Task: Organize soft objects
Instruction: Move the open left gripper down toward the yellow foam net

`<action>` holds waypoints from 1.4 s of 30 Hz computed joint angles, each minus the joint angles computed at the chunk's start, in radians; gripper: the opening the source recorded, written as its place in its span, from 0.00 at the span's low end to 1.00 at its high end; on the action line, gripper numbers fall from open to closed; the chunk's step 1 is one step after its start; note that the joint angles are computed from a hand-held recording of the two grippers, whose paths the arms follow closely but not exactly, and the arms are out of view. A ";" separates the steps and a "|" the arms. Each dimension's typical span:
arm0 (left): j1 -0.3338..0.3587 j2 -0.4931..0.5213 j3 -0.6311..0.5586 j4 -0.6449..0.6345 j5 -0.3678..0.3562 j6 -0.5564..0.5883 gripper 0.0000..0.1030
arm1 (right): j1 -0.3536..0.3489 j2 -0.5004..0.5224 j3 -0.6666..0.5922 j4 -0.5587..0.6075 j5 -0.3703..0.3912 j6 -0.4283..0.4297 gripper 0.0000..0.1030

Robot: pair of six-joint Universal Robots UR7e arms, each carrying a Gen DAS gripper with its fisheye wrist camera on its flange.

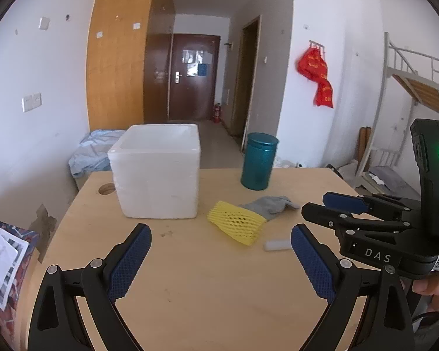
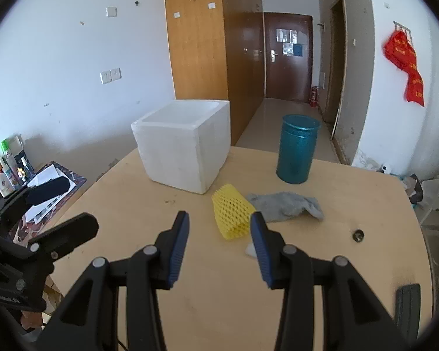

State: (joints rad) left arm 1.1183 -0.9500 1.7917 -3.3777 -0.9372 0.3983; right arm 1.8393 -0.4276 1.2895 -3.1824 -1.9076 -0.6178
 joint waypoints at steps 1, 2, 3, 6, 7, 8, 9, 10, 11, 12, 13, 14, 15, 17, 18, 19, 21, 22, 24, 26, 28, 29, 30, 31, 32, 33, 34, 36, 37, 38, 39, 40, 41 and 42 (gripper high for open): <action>-0.005 0.000 0.006 -0.002 -0.001 -0.001 0.94 | -0.001 -0.006 0.013 -0.009 0.000 0.002 0.46; -0.009 0.001 0.011 -0.002 -0.003 -0.002 0.94 | -0.002 -0.013 0.027 -0.020 -0.001 0.005 0.46; -0.014 0.002 0.017 -0.004 -0.007 -0.003 0.94 | -0.004 -0.021 0.044 -0.033 -0.003 0.005 0.46; -0.023 0.005 0.031 -0.005 -0.014 -0.001 0.94 | -0.011 -0.045 0.085 -0.065 -0.009 0.011 0.46; -0.026 0.008 0.032 -0.004 -0.014 -0.001 0.94 | -0.014 -0.054 0.100 -0.081 -0.012 0.012 0.46; -0.027 0.009 0.034 -0.003 -0.017 0.000 0.94 | -0.016 -0.062 0.112 -0.094 -0.012 0.014 0.46; -0.029 0.012 0.037 -0.003 -0.021 0.002 0.94 | -0.020 -0.070 0.125 -0.105 -0.010 0.017 0.46; -0.032 0.015 0.038 -0.004 -0.024 0.005 0.94 | -0.024 -0.078 0.137 -0.115 -0.010 0.021 0.46; -0.035 0.019 0.038 -0.005 -0.025 0.006 0.94 | -0.029 -0.086 0.149 -0.126 -0.009 0.024 0.46; -0.037 0.023 0.038 -0.005 -0.033 0.006 0.94 | -0.033 -0.091 0.159 -0.134 -0.008 0.025 0.46; -0.038 0.027 0.036 0.000 -0.039 0.009 0.94 | -0.037 -0.096 0.167 -0.141 -0.010 0.028 0.46; -0.040 0.031 0.035 0.002 -0.039 0.011 0.94 | -0.040 -0.100 0.173 -0.148 -0.012 0.030 0.46; -0.044 0.039 0.030 0.004 -0.037 0.011 0.94 | -0.043 -0.103 0.177 -0.152 -0.014 0.031 0.46; -0.045 0.049 0.025 0.010 -0.043 0.012 0.94 | -0.049 -0.109 0.183 -0.157 -0.022 0.031 0.46; -0.046 0.056 0.021 0.009 -0.044 0.015 0.94 | -0.052 -0.111 0.185 -0.159 -0.025 0.033 0.46; -0.046 0.060 0.017 0.010 -0.046 0.017 0.94 | -0.056 -0.115 0.187 -0.161 -0.026 0.033 0.46; -0.046 0.069 0.013 0.002 -0.053 0.025 0.94 | -0.060 -0.120 0.191 -0.166 -0.025 0.035 0.46; -0.046 0.076 0.008 -0.004 -0.055 0.033 0.94 | -0.064 -0.122 0.191 -0.166 -0.025 0.037 0.46; -0.044 0.085 -0.001 -0.007 -0.060 0.040 0.94 | -0.068 -0.121 0.187 -0.165 -0.027 0.041 0.47; -0.044 0.094 -0.009 -0.005 -0.061 0.048 0.94 | -0.072 -0.116 0.177 -0.168 -0.037 0.040 0.47; -0.042 0.105 -0.020 -0.002 -0.062 0.055 0.94 | -0.077 -0.113 0.170 -0.167 -0.044 0.041 0.47; -0.039 0.111 -0.028 0.000 -0.067 0.057 0.94 | -0.079 -0.113 0.168 -0.164 -0.044 0.045 0.47; -0.037 0.115 -0.032 0.002 -0.068 0.058 0.94 | -0.082 -0.113 0.164 -0.159 -0.043 0.050 0.47; -0.034 0.121 -0.041 0.008 -0.072 0.056 0.94 | -0.084 -0.111 0.159 -0.156 -0.046 0.054 0.52; -0.031 0.125 -0.049 0.016 -0.076 0.053 0.94 | -0.086 -0.109 0.155 -0.157 -0.050 0.055 0.55; -0.028 0.129 -0.057 0.025 -0.081 0.051 0.94 | -0.088 -0.105 0.149 -0.161 -0.055 0.052 0.62; -0.025 0.136 -0.067 0.033 -0.082 0.049 0.94 | -0.088 -0.100 0.143 -0.169 -0.062 0.047 0.66; -0.019 0.147 -0.088 0.049 -0.082 0.047 0.94 | -0.090 -0.093 0.132 -0.176 -0.071 0.038 0.69; -0.015 0.152 -0.100 0.060 -0.086 0.044 0.94 | -0.092 -0.089 0.126 -0.176 -0.075 0.038 0.70; -0.011 0.157 -0.110 0.070 -0.092 0.042 0.94 | -0.094 -0.088 0.122 -0.174 -0.075 0.042 0.71; -0.007 0.161 -0.119 0.076 -0.097 0.040 0.94 | -0.097 -0.087 0.116 -0.167 -0.074 0.046 0.72; -0.004 0.167 -0.130 0.083 -0.101 0.041 0.94 | -0.100 -0.085 0.108 -0.161 -0.075 0.050 0.74; -0.001 0.174 -0.138 0.082 -0.101 0.044 0.94 | -0.103 -0.083 0.102 -0.155 -0.078 0.054 0.74; 0.001 0.182 -0.148 0.083 -0.100 0.047 0.94 | -0.106 -0.082 0.095 -0.147 -0.078 0.058 0.74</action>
